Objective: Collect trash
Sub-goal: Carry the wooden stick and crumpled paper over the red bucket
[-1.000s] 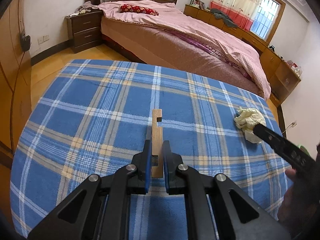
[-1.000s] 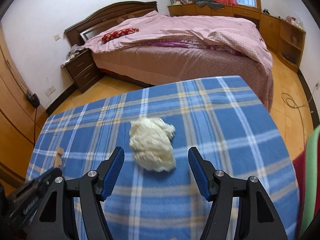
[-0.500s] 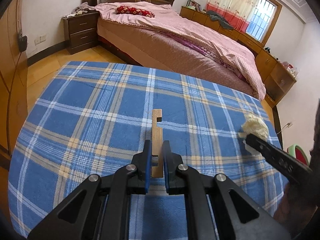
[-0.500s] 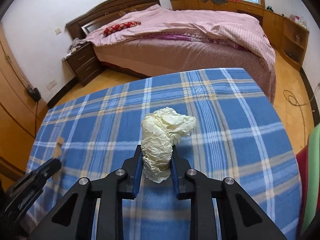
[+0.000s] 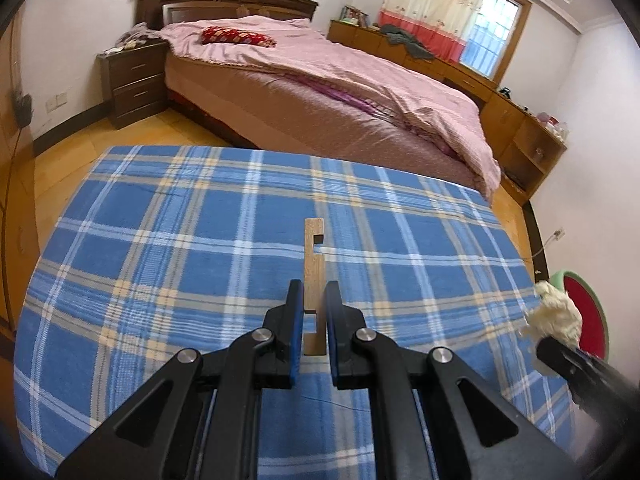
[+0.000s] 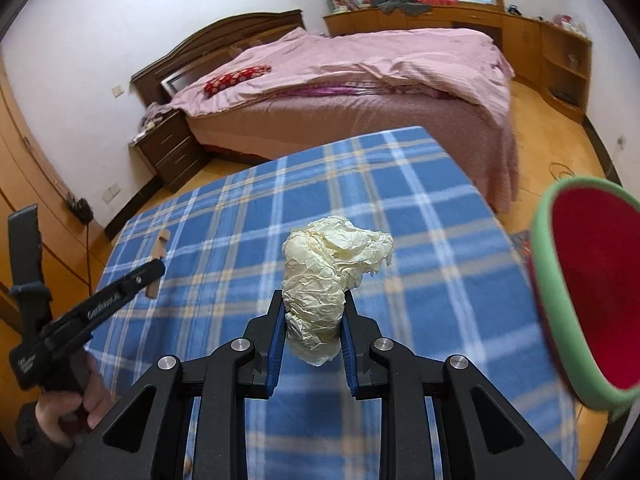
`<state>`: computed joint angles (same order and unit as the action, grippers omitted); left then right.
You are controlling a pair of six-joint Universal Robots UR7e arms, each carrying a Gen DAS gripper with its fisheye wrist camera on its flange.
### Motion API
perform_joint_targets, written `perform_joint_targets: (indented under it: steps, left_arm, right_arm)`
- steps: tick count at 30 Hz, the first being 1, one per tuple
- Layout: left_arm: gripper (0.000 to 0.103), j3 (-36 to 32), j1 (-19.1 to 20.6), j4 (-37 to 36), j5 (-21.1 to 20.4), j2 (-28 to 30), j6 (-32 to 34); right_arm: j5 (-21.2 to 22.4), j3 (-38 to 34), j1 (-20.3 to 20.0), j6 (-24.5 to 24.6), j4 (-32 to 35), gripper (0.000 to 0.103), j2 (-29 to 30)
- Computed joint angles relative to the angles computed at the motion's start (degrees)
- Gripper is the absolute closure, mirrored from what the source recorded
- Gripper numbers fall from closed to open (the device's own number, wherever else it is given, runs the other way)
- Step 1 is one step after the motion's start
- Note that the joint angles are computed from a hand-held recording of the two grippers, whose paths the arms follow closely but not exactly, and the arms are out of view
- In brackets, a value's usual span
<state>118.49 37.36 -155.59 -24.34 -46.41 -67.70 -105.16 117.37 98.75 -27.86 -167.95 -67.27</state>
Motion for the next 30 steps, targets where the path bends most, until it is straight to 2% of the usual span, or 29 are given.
perform_joint_targets:
  steps: [5,18,30]
  left_arm:
    - [0.093,-1.79,-0.97,-1.62,-0.42,2.07,4.48]
    - [0.093,-7.1,-5.84,0.53,-4.09,6.21,7.47]
    - [0.093,-16.89,-7.3,-0.38,-8.71,13.65,14.77]
  right_arm:
    - [1.23,3.68,-2.39,0.28,-0.9,0.078,-5.58]
    - [-0.39,8.75,-8.36,-0.09,-4.88,0.078,-16.15]
    - [4.82,7.77,-15.44,0.87,-2.9,0.078,-21.67]
